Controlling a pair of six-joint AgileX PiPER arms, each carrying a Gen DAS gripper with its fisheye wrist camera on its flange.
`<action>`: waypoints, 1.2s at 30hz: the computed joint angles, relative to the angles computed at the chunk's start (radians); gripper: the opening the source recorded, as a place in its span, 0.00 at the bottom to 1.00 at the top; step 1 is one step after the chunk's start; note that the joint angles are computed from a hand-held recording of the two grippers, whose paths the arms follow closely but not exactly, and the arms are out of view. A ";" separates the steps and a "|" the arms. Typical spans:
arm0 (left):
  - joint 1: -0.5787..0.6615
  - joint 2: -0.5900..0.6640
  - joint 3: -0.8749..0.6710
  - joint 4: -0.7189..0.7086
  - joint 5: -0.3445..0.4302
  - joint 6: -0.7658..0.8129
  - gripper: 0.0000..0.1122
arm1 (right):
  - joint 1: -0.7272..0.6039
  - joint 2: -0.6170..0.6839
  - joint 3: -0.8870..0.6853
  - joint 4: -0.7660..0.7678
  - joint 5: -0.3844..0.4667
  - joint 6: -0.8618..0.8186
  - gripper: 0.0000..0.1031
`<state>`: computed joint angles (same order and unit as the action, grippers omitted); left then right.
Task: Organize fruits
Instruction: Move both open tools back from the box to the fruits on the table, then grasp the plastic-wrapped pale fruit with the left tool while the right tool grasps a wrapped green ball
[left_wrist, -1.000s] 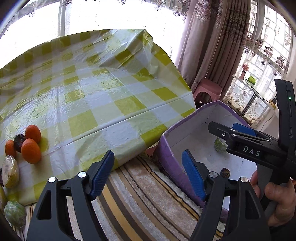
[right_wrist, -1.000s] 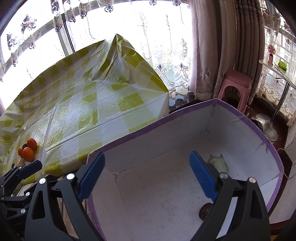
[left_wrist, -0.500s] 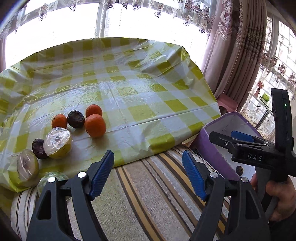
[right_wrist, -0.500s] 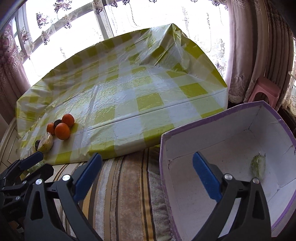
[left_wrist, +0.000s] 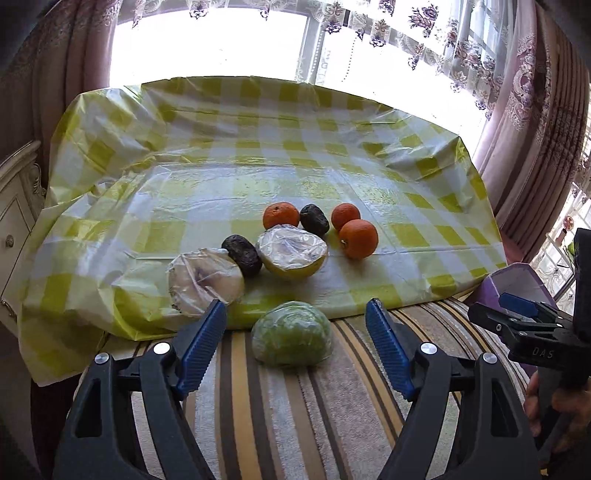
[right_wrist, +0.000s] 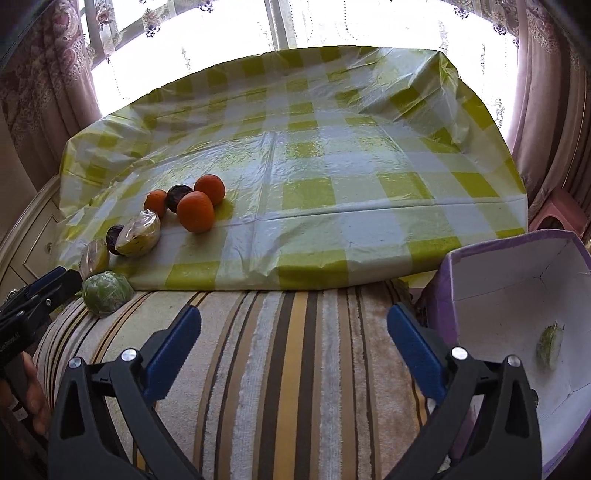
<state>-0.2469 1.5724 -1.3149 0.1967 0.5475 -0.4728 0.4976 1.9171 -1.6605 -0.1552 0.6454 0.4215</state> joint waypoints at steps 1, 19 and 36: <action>0.017 -0.013 0.020 0.006 -0.006 -0.007 0.67 | 0.012 0.011 -0.015 0.009 0.006 -0.008 0.98; 0.197 0.022 0.035 -0.263 -0.001 0.300 0.76 | 0.192 0.242 -0.395 0.071 0.189 -0.145 0.98; 0.214 0.273 -0.300 -0.272 0.223 0.378 0.61 | 0.227 0.405 -0.680 0.114 0.347 -0.225 0.98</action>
